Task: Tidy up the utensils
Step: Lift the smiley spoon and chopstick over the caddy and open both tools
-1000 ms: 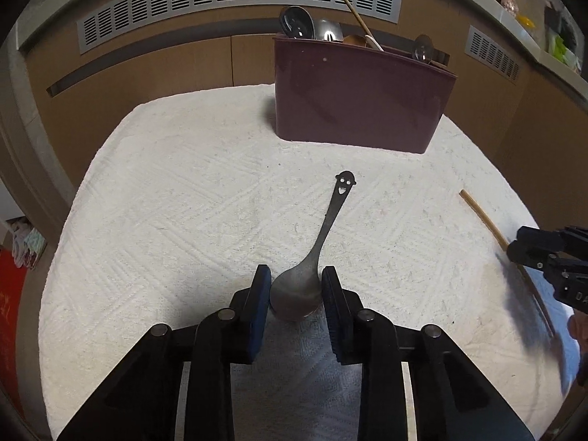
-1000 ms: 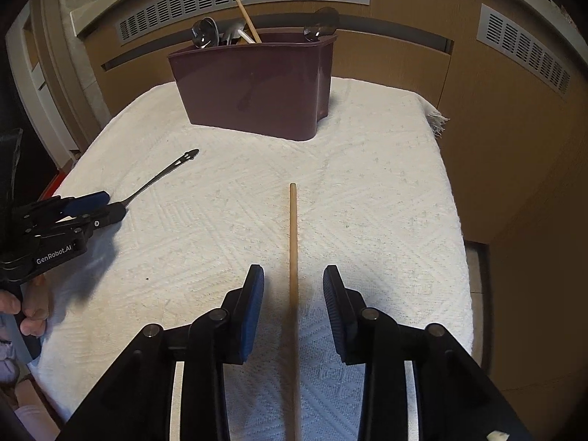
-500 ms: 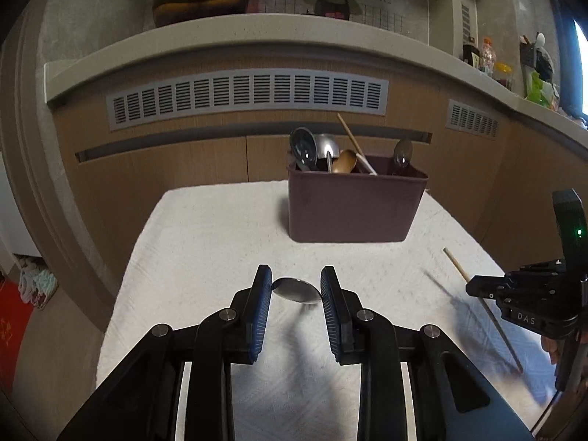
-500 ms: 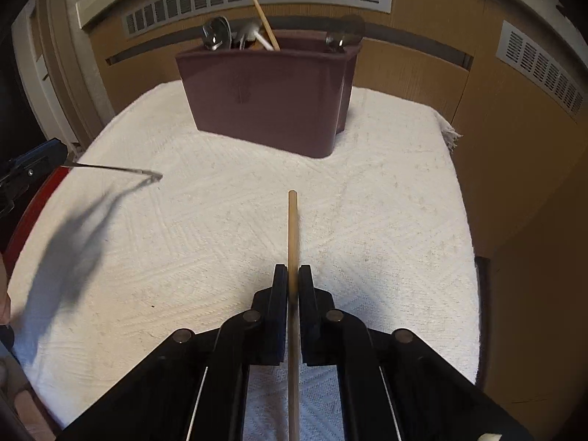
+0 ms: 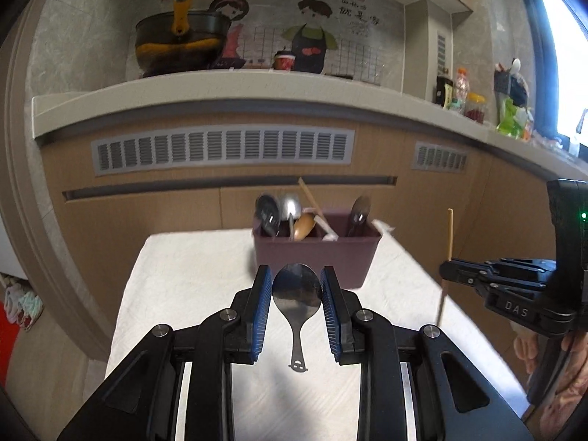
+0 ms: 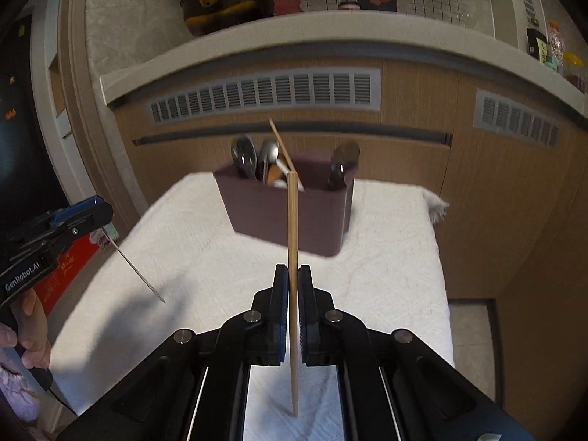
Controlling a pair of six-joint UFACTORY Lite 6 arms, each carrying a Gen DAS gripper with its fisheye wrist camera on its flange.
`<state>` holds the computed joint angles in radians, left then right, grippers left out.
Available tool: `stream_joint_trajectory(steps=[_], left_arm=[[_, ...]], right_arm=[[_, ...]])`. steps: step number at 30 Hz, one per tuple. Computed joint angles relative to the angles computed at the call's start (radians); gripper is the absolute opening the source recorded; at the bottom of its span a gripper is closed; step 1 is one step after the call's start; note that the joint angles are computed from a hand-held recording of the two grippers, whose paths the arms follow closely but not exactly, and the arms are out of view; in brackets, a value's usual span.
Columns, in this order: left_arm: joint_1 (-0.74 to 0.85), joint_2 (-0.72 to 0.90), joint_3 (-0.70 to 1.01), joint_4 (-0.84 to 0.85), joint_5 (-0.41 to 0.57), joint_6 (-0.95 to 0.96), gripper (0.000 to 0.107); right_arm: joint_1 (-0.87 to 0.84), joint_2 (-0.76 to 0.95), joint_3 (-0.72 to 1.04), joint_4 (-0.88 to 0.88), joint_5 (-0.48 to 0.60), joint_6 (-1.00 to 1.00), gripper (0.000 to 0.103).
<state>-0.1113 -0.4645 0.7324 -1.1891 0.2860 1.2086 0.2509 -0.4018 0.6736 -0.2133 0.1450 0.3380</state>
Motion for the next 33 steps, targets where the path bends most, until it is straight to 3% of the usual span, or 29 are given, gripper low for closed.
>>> stream_joint_trajectory(steps=[3, 7, 10, 13, 16, 22, 25, 28, 30, 33], left_arm=[[0.02, 0.1, 0.19, 0.013, 0.065, -0.039, 0.028], [0.015, 0.274, 0.474, -0.032, 0.064, -0.03, 0.028], [0.004, 0.445, 0.713, 0.043, 0.061, -0.124, 0.028], [-0.005, 0.609, 0.928, 0.164, 0.069, -0.256, 0.028], [-0.002, 0.726, 1.056, 0.149, 0.085, -0.253, 0.028], [-0.011, 0.916, 1.218, 0.194, 0.093, -0.326, 0.028], [-0.018, 0.997, 1.276, 0.218, 0.1, -0.357, 0.028], [-0.032, 1.048, 1.278, 0.226, 0.079, -0.351, 0.028], [-0.037, 1.088, 1.292, 0.233, 0.069, -0.358, 0.028], [-0.031, 1.137, 1.305, 0.217, 0.078, -0.355, 0.028]], right_arm=[[0.002, 0.01, 0.116, 0.021, 0.019, -0.037, 0.004], [0.006, 0.138, 0.409, -0.147, 0.065, 0.067, 0.004], [0.009, 0.279, 0.65, -0.263, 0.12, 0.139, 0.004], [-0.007, 0.398, 0.834, -0.243, 0.15, 0.098, 0.004], [-0.029, 0.503, 0.968, -0.23, 0.158, 0.08, 0.004], [-0.084, 0.638, 1.059, -0.034, 0.132, -0.088, 0.004], [-0.088, 0.675, 1.044, -0.064, 0.108, -0.055, 0.004], [-0.101, 0.718, 1.026, 0.05, 0.083, -0.148, 0.004], [-0.1, 0.743, 1.011, 0.004, 0.065, -0.096, 0.004], [-0.106, 0.791, 1.008, 0.079, 0.049, -0.151, 0.004]])
